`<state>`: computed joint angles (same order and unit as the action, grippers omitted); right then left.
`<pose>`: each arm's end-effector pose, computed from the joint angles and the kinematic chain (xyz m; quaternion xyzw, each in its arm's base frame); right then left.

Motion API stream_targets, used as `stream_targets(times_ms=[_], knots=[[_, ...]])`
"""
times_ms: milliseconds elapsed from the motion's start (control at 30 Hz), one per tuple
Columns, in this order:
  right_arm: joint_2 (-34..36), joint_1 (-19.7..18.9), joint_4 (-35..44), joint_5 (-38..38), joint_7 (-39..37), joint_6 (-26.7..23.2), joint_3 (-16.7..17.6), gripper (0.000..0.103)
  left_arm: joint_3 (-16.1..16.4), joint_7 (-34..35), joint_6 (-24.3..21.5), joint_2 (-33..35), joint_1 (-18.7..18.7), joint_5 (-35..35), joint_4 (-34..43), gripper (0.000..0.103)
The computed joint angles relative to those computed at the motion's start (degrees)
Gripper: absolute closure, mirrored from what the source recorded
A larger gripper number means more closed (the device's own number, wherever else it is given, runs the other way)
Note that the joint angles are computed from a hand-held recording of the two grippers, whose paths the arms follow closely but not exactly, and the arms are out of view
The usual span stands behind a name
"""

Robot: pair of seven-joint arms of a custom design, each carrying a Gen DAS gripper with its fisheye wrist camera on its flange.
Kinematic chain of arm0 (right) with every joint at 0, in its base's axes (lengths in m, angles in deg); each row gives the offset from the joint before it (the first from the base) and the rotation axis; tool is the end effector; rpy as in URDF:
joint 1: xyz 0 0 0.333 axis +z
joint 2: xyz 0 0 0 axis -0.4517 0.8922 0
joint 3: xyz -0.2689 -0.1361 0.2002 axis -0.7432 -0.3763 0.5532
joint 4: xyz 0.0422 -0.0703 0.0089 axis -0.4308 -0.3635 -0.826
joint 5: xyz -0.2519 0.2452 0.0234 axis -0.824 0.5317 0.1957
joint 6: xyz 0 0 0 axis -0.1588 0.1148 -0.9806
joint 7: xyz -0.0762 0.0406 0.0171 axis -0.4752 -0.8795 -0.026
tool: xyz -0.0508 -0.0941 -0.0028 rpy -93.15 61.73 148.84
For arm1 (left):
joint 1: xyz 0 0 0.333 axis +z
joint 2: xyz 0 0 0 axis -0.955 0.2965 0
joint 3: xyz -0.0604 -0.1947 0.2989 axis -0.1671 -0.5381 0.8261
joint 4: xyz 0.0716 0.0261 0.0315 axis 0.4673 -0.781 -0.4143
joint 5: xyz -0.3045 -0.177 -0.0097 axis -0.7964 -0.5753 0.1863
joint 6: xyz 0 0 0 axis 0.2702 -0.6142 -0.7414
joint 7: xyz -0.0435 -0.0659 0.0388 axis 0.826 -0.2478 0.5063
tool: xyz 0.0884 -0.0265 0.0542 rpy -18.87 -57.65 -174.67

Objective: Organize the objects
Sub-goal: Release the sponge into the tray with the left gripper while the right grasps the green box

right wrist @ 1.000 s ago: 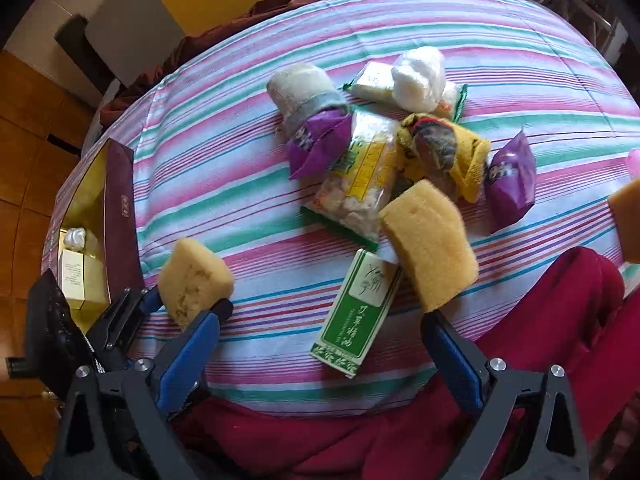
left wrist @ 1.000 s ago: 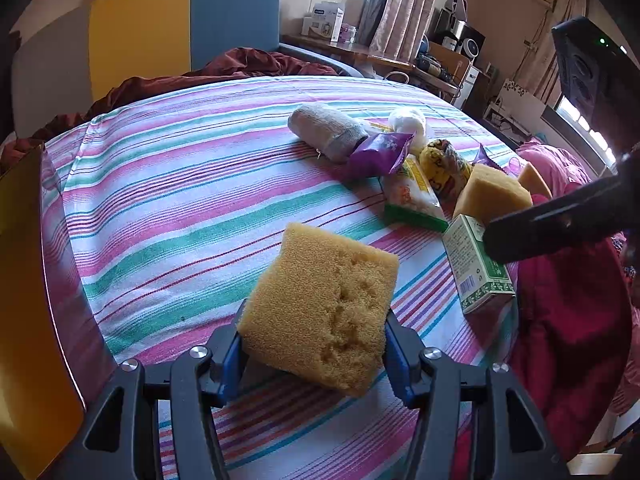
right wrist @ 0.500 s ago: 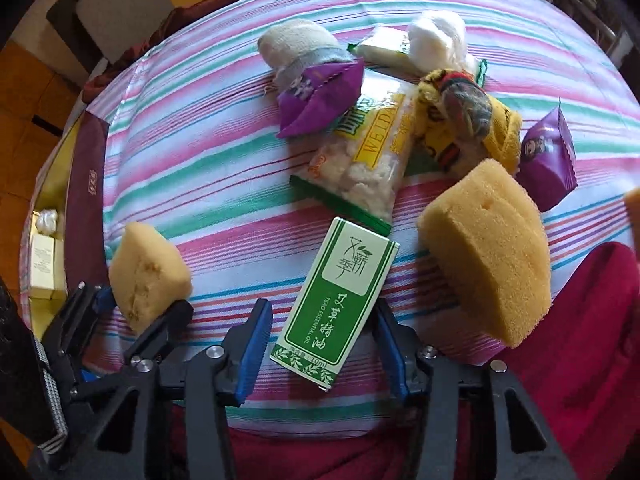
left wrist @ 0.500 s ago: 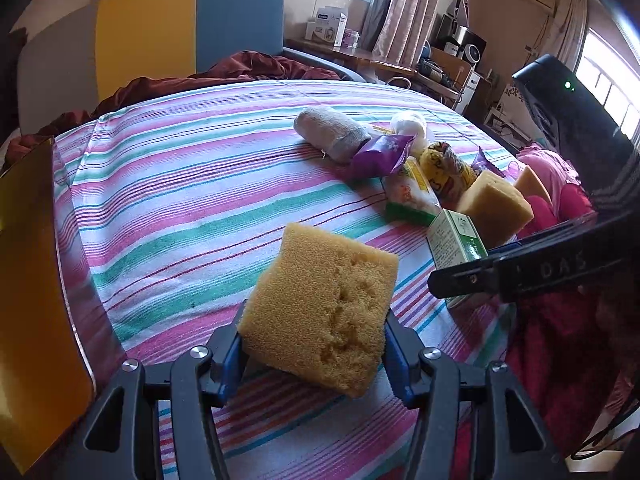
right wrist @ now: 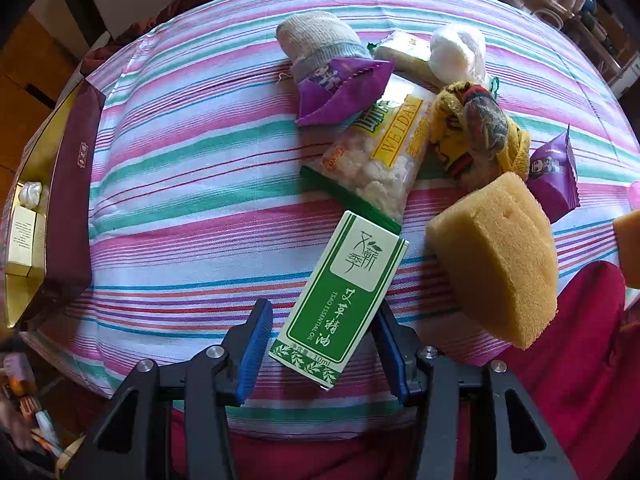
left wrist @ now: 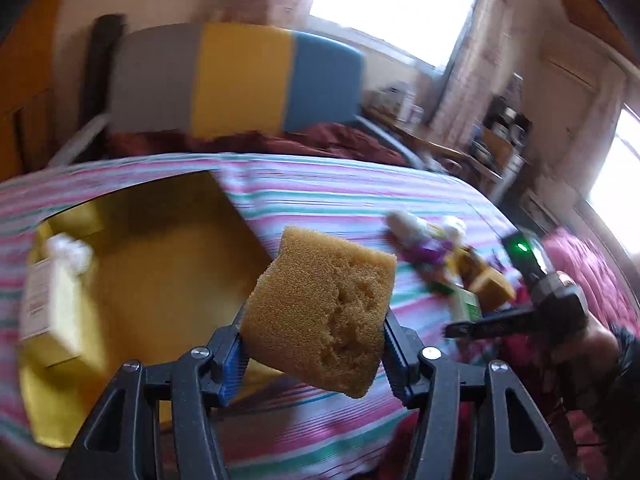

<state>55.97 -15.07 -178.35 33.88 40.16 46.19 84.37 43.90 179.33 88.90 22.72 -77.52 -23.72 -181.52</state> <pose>0.5127 0.1244 0.5140 -0.6397 0.7612 -0.0437 0.0975 0.4799 -0.0475 0.5837 -0.5672 0.7163 -0.3860 0.1275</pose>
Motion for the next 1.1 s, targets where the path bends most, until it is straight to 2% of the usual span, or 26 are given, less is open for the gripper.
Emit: stream_targets(times_ms=[67,200,267,400,500,700,767,833,867,933,1100], knots=[[0.1,0.1,0.3,-0.9,0.7,-0.3,0.2,0.05,0.6,-6.7,0.6,-0.6,3.8,5.4,-0.8,0.045],[-0.2,0.1,0.4,-0.6,0.1,-0.4,0.1,0.05,1.5,-14.3,3.0,-0.8,8.7,14.0,-2.9,0.045],[-0.2,0.1,0.6,-0.7,-0.1,-0.6,0.1,0.05,1.0,-19.4,2.5,0.2,11.3,19.9,-3.0,0.045],[-0.4,0.1,0.8,-0.9,-0.4,-1.0,0.1,0.05,0.1,-28.3,2.3,2.6,14.3,29.7,-3.2,0.045],[-0.9,0.0,0.4,-1.0,-0.8,-1.1,-0.1,0.05,1.3,-27.1,1.8,3.8,13.2,28.6,-2.9,0.042],[-1.3,-0.2,0.6,-1.1,-1.0,-1.8,-0.2,0.05,0.7,-30.4,2.6,4.8,12.8,32.1,-3.1,0.04],[-1.1,0.9,-0.7,-1.7,1.8,-0.2,0.9,0.05,1.1,-29.8,2.9,4.9,12.5,31.4,-3.0,0.036],[-0.4,0.8,-0.2,-1.5,1.5,0.0,0.6,0.05,1.2,-29.2,3.6,3.8,12.3,30.9,-3.9,0.033],[-0.6,0.8,-0.3,-1.5,1.4,-0.1,0.5,0.05,1.4,-28.8,3.3,2.9,12.2,30.5,-4.2,0.028],[-0.9,0.8,-0.3,-1.6,1.4,-0.3,0.4,0.05,0.6,-30.9,3.6,2.5,13.1,33.4,-4.4,0.018],[-0.4,0.7,-0.3,-2.3,1.0,0.2,0.4,0.051,-1.2,-37.9,6.0,1.8,15.4,41.1,-5.4,0.018]])
